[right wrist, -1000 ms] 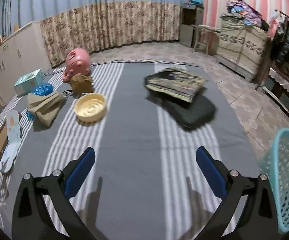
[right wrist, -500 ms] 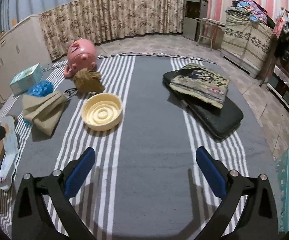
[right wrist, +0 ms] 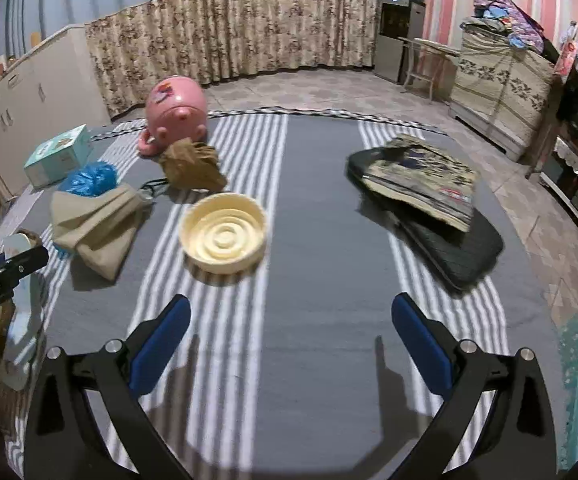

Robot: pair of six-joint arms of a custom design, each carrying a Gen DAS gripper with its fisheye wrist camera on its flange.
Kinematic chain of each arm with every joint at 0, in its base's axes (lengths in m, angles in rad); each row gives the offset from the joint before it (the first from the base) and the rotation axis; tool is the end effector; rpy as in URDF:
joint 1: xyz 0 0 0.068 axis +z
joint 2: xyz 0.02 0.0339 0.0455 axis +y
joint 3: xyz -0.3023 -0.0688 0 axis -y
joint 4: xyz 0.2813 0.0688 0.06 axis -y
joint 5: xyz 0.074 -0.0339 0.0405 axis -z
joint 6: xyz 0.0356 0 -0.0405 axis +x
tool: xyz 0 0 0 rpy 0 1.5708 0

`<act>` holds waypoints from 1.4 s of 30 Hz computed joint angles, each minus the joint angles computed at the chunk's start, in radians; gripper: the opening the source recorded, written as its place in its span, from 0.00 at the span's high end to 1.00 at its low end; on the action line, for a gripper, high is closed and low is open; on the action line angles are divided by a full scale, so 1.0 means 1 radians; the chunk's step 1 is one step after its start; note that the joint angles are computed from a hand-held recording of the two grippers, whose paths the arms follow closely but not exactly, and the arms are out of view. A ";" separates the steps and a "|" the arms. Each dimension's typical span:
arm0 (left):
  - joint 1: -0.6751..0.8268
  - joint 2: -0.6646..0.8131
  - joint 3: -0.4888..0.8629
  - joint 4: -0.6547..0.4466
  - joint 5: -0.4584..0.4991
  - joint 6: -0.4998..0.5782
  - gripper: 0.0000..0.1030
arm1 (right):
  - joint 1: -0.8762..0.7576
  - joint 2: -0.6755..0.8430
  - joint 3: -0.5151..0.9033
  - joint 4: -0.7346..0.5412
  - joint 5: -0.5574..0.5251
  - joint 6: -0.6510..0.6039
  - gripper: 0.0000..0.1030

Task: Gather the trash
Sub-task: 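Grasp the blue-and-white paper card with the left tool while the right tool grasps the cream lid, then carry the paper card and cream lid with both tools over the blue basket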

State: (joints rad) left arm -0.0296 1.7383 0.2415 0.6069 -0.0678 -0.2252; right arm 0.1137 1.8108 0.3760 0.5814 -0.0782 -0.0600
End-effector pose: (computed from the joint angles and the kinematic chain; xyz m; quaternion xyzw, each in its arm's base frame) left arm 0.2199 -0.0041 0.0504 -0.1033 0.9365 -0.0107 0.3351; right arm 0.2594 0.0324 0.0541 -0.0948 0.9309 0.0460 0.3497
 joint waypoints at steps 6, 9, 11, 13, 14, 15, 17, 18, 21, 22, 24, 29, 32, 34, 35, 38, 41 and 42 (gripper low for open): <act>0.050 -0.213 -0.033 -0.093 0.019 0.055 0.53 | 0.072 0.106 0.121 -0.039 0.031 0.040 0.05; 0.092 -0.302 -0.038 -0.135 0.051 0.077 0.53 | 0.092 0.145 0.174 -0.068 0.049 0.053 0.09; 0.107 -0.339 -0.034 -0.163 0.058 0.089 0.53 | 0.100 0.166 0.212 -0.105 0.030 0.047 0.30; 0.107 -0.367 -0.032 -0.183 0.057 0.092 0.53 | 0.104 0.159 0.210 -0.104 0.018 0.039 0.41; 0.101 -0.389 -0.032 -0.198 0.055 0.087 0.53 | 0.105 0.152 0.204 -0.102 0.014 0.035 0.41; 0.100 -0.398 -0.034 -0.200 0.055 0.085 0.53 | 0.103 0.142 0.194 -0.096 0.005 0.032 0.41; 0.079 -0.434 -0.037 -0.222 0.041 0.073 0.53 | 0.085 0.094 0.140 -0.062 -0.022 0.025 0.41; 0.061 -0.458 -0.040 -0.235 0.027 0.063 0.53 | 0.071 0.065 0.116 -0.055 -0.034 0.019 0.41; -0.010 -0.520 -0.050 -0.255 -0.013 0.029 0.53 | -0.045 -0.131 -0.025 -0.043 -0.116 -0.016 0.41; -0.040 -0.533 -0.048 -0.260 -0.028 0.013 0.53 | -0.083 -0.179 -0.048 -0.057 -0.136 -0.035 0.41; -0.104 -0.547 -0.039 -0.270 -0.058 -0.015 0.53 | -0.218 -0.335 -0.106 -0.135 -0.198 -0.106 0.41; -0.336 -0.533 0.012 -0.276 -0.203 -0.094 0.53 | -0.713 -0.548 -0.109 -0.396 -0.434 -0.390 0.41; -0.486 -0.487 0.055 -0.272 -0.291 -0.143 0.53 | -0.970 -0.491 -0.046 -0.451 -0.526 -0.530 0.41; -0.572 -0.437 0.094 -0.268 -0.338 -0.169 0.53 | -1.101 -0.392 0.021 -0.476 -0.577 -0.589 0.41; -0.606 -0.416 0.112 -0.272 -0.356 -0.178 0.53 | -1.153 -0.340 0.052 -0.474 -0.594 -0.610 0.41; -0.726 -0.335 0.184 -0.290 -0.426 -0.203 0.53 | -1.253 -0.236 0.119 -0.449 -0.611 -0.626 0.41; -0.830 -0.262 0.261 -0.308 -0.489 -0.218 0.53 | -1.310 -0.174 0.190 -0.458 -0.642 -0.620 0.41; -0.853 -0.243 0.279 -0.309 -0.503 -0.224 0.53 | -1.324 -0.152 0.211 -0.448 -0.646 -0.622 0.41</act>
